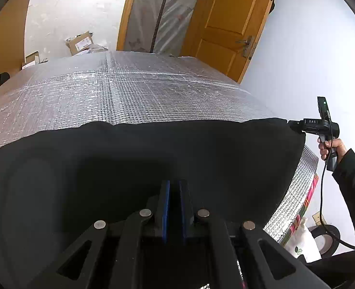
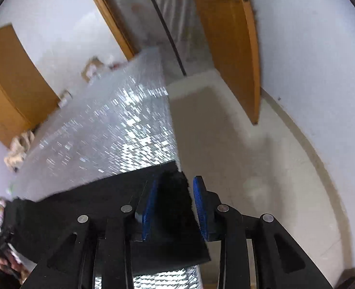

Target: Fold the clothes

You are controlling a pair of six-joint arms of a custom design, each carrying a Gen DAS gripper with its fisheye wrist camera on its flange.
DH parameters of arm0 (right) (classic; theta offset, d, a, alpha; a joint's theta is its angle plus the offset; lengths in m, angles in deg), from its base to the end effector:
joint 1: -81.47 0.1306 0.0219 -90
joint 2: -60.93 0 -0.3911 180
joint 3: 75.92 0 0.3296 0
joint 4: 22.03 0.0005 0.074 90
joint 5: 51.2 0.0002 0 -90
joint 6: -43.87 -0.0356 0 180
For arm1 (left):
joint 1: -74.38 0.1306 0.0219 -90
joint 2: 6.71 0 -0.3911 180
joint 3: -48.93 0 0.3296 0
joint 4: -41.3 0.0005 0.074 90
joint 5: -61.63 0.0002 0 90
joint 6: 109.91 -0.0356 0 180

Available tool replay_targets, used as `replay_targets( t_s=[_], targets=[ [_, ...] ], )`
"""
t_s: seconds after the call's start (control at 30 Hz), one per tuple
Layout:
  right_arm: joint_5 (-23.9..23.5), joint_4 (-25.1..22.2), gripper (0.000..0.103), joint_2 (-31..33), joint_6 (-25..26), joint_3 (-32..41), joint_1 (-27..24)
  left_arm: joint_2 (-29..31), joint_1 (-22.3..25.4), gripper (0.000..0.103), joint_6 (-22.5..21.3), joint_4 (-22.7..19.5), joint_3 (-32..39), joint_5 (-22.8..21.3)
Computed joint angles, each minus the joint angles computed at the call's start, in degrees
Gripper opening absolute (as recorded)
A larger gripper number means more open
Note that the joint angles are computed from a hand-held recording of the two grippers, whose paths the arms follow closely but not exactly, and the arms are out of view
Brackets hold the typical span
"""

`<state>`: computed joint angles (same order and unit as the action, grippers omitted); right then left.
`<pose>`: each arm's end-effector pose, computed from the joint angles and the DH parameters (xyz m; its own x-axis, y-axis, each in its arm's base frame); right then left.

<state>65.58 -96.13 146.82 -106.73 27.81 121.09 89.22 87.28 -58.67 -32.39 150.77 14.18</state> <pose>0.2926 0.2208 0.5336 -0.6425 0.4778 -0.5991 0.3732 0.8779 0.3000 0.4226 0.0716 0.4607 -0.6506 0.3242 -0.6868 0.6311 0.7339 -0.2514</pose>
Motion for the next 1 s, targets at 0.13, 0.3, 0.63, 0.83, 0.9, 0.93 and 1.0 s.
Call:
replay_targets(
  t_s=[0.13,0.3,0.63,0.83,0.9,0.93,1.0],
  targets=[
    [3.99,-1.36,0.004,0.37,0.05,1.65,1.74,-0.34,-0.35,0.006,0.63,0.90,-0.38,-0.37],
    [11.54,-1.36,0.003,-0.74,0.63,4.04,4.80,-0.45,-1.14,0.006,0.88,1.40,-0.34,-0.39],
    [13.16,-0.22,0.000,-0.02,3.46,6.94,0.36,-0.19,-2.76,0.006,2.14,2.07,-0.14,-0.78],
    [10.64,3.05,0.011,-4.21,-4.81,-1.64,-0.15,-0.32,-3.27,0.006,1.73,1.87,-0.42,-0.72],
    [12.11,4.63,0.016,-6.21,-7.01,-4.26,2.38,-0.34,-3.42,0.006,1.57,1.73,-0.51,-0.58],
    [12.54,5.15,0.017,-6.87,-8.11,-5.30,4.00,-0.35,-3.50,0.006,1.45,1.64,-0.56,-0.50],
    [13.06,5.99,0.017,-7.74,-10.32,-7.03,7.64,-0.45,-3.71,0.006,0.96,1.33,-0.68,-0.23]
  ],
)
